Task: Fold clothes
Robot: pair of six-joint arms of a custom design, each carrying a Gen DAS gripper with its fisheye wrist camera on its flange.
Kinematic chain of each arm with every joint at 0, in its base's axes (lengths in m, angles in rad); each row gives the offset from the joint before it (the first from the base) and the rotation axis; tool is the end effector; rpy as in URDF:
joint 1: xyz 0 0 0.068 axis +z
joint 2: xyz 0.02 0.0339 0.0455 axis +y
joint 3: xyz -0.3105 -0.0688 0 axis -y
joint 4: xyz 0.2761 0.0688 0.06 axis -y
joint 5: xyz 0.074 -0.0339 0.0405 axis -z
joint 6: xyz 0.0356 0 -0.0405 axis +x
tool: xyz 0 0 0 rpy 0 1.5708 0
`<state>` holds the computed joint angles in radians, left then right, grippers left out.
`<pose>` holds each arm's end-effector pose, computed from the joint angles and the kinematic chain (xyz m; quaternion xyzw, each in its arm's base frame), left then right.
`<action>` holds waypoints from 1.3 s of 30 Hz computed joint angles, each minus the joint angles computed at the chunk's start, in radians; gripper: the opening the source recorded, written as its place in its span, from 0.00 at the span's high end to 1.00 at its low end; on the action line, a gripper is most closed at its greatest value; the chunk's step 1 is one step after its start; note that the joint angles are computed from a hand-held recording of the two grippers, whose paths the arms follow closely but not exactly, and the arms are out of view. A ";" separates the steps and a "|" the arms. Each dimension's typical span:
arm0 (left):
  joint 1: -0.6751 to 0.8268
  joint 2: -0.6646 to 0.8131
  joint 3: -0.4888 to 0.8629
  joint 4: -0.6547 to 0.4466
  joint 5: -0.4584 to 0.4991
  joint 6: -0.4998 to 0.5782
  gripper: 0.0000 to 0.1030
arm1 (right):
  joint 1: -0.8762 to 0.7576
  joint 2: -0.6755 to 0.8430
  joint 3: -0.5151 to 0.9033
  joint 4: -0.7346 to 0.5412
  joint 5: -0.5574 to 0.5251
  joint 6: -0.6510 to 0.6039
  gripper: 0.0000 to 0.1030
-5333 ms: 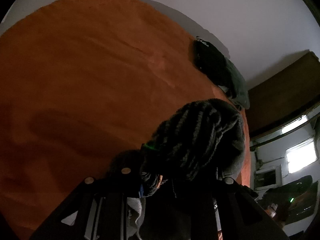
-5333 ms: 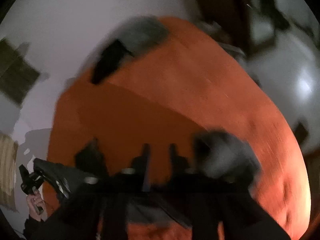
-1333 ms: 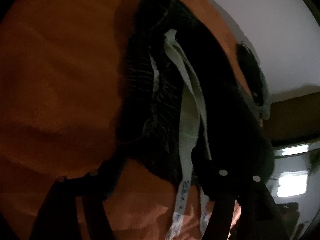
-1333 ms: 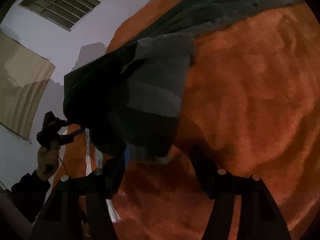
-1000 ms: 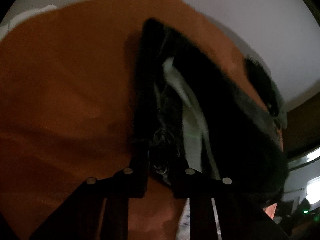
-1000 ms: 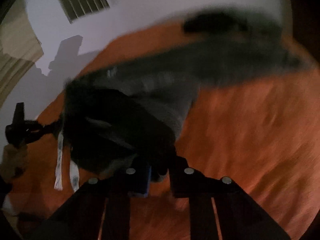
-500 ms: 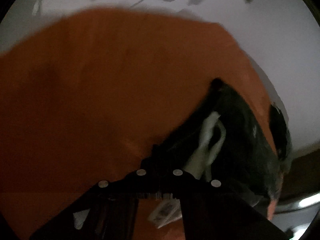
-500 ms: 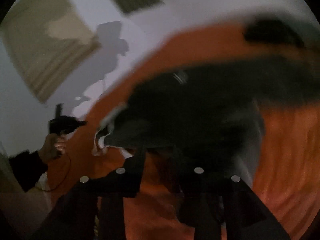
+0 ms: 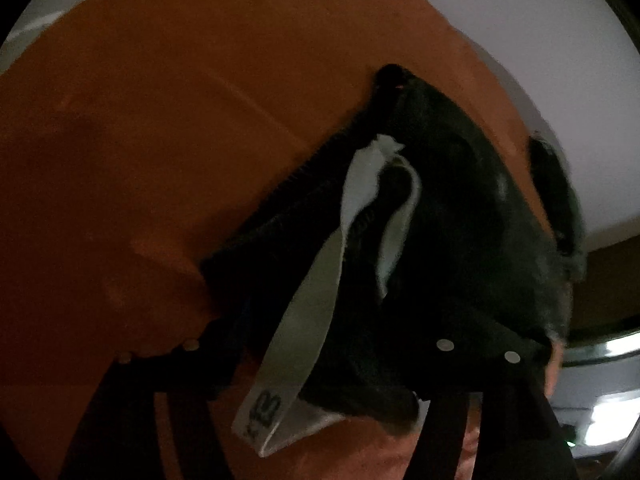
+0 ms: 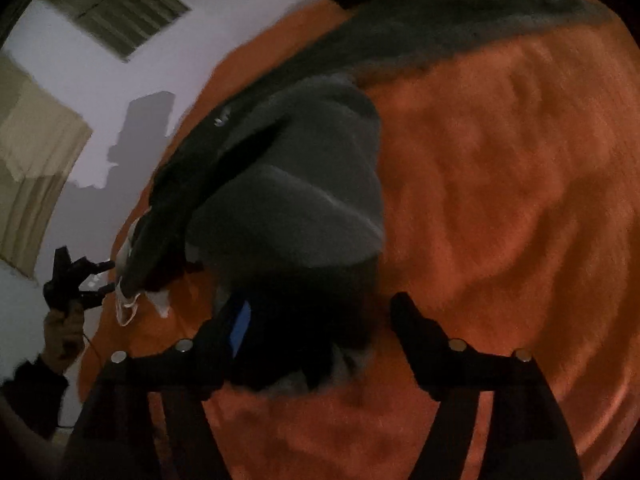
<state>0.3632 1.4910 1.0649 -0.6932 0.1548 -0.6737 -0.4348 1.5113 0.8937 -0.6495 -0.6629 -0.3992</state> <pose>0.3002 0.1082 0.2653 -0.4665 0.8526 -0.1090 0.2088 0.2740 -0.1031 0.2151 -0.0326 0.9354 0.2362 0.2611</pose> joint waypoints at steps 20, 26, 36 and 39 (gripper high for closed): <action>0.146 -0.081 -0.116 -0.008 0.034 0.081 0.97 | -0.498 -0.238 0.005 -0.340 0.060 -0.978 0.56; 0.145 -0.060 -0.109 -0.003 0.043 0.063 0.97 | -0.406 0.209 0.474 -0.606 -0.044 -0.438 0.31; 0.107 0.002 -0.070 0.016 0.025 0.022 0.97 | 0.075 0.788 1.192 -0.870 0.213 0.076 0.31; 0.114 -0.024 -0.081 -0.005 0.027 0.037 0.97 | 0.121 0.835 1.216 -0.892 0.239 0.116 0.83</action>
